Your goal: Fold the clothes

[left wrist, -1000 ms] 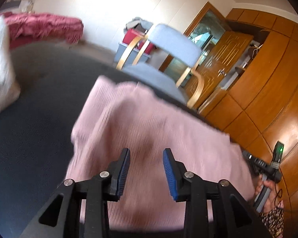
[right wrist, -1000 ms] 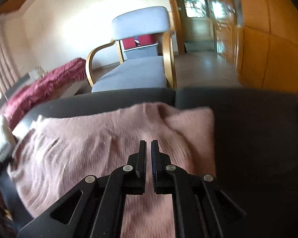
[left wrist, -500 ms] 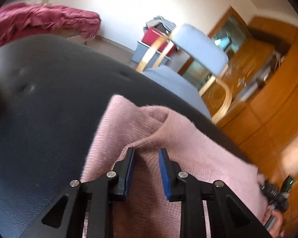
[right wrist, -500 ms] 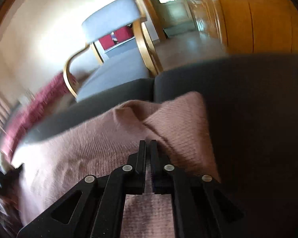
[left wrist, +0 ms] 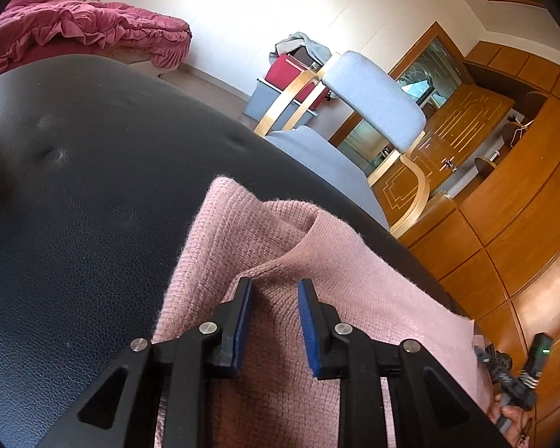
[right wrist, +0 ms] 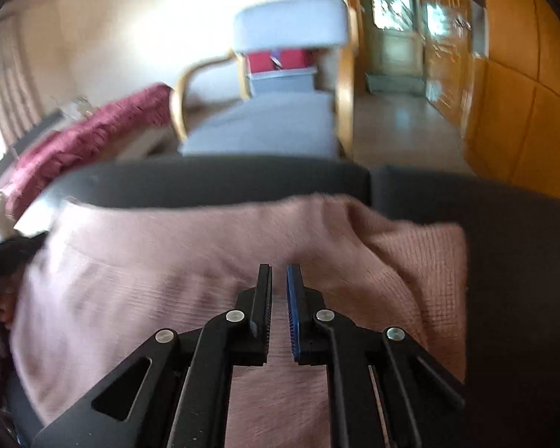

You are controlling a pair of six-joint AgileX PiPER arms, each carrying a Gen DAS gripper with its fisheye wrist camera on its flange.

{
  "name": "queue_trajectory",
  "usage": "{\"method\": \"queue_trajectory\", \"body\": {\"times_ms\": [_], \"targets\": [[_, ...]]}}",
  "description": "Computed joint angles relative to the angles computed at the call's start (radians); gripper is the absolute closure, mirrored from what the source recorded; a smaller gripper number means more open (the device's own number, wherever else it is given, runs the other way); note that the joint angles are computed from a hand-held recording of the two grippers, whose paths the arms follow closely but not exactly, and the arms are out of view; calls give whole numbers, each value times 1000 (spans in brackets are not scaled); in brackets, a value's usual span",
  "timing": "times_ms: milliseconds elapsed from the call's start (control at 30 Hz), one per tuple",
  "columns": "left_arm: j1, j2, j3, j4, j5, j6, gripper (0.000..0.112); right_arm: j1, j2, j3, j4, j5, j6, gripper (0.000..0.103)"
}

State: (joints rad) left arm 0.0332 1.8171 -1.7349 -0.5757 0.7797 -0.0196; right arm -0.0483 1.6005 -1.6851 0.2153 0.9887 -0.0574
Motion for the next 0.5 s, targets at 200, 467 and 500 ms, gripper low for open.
{"method": "queue_trajectory", "body": {"times_ms": [200,467,500], "targets": [[-7,11,-22,19,6,-15,88,-119,-24,56,82,-27,69,94],[-48,5,-98,95,57,-92,79,21,-190,165,205,-84,-83,94],[-60,-18,-75,63,34,-72,78,31,-200,182,215,-89,-107,94]]}}
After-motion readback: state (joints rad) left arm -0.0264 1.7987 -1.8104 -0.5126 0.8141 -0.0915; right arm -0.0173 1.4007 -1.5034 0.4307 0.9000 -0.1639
